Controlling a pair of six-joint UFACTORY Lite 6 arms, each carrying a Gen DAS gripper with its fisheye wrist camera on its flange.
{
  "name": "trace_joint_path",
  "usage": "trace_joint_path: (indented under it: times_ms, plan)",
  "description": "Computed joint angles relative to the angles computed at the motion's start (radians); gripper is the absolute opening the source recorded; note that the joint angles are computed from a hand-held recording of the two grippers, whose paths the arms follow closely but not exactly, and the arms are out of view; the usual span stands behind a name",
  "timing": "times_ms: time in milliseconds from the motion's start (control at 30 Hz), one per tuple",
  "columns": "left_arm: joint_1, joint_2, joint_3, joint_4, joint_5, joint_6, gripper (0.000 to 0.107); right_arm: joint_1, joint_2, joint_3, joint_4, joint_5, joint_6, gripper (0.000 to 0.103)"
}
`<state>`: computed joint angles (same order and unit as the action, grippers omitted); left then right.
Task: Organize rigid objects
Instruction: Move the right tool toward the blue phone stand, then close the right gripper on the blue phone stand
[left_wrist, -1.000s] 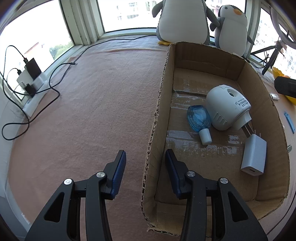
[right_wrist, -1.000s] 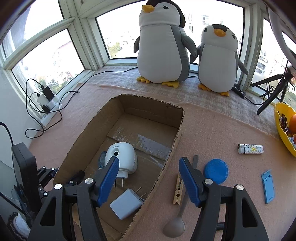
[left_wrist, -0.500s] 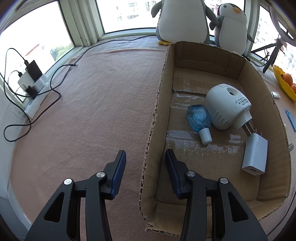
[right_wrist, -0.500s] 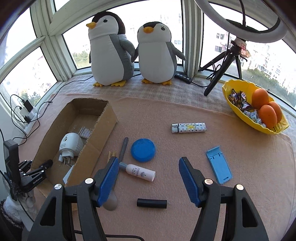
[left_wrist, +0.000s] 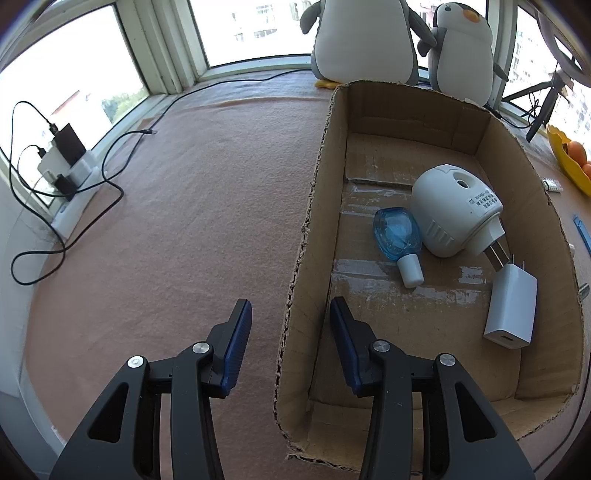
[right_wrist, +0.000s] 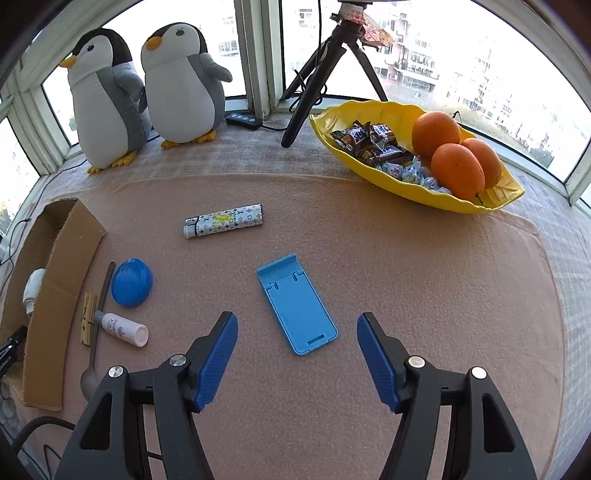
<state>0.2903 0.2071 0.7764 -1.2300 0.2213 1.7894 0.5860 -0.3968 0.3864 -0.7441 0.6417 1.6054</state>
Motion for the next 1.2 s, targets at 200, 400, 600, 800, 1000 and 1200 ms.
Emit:
trace_joint_path:
  times_ms: [200,400,600,800,1000,1200]
  plan:
    - [-0.001,-0.002,-0.001,0.006,-0.005,-0.005,0.043,-0.081,0.094,-0.005,-0.053,-0.105,-0.043,0.063]
    - [-0.003,-0.006,-0.002,0.025,-0.012,-0.025,0.043,-0.205,0.156,-0.004,-0.049,-0.259,-0.141,0.063]
    - [-0.007,-0.009,-0.005,0.027,-0.019,-0.029,0.043,-0.304,0.172,-0.015,-0.001,-0.331,-0.245,0.063]
    - [-0.006,-0.011,-0.008,0.016,-0.021,-0.016,0.043,-0.344,0.183,-0.027,0.078,-0.385,-0.332,0.059]
    - [-0.009,-0.012,-0.009,0.012,-0.023,-0.013,0.043,-0.298,0.215,0.008,0.108,-0.365,-0.360,0.050]
    - [-0.011,-0.013,-0.011,0.010,-0.026,-0.013,0.043,-0.233,0.293,0.078,0.053,-0.304,-0.312,0.044]
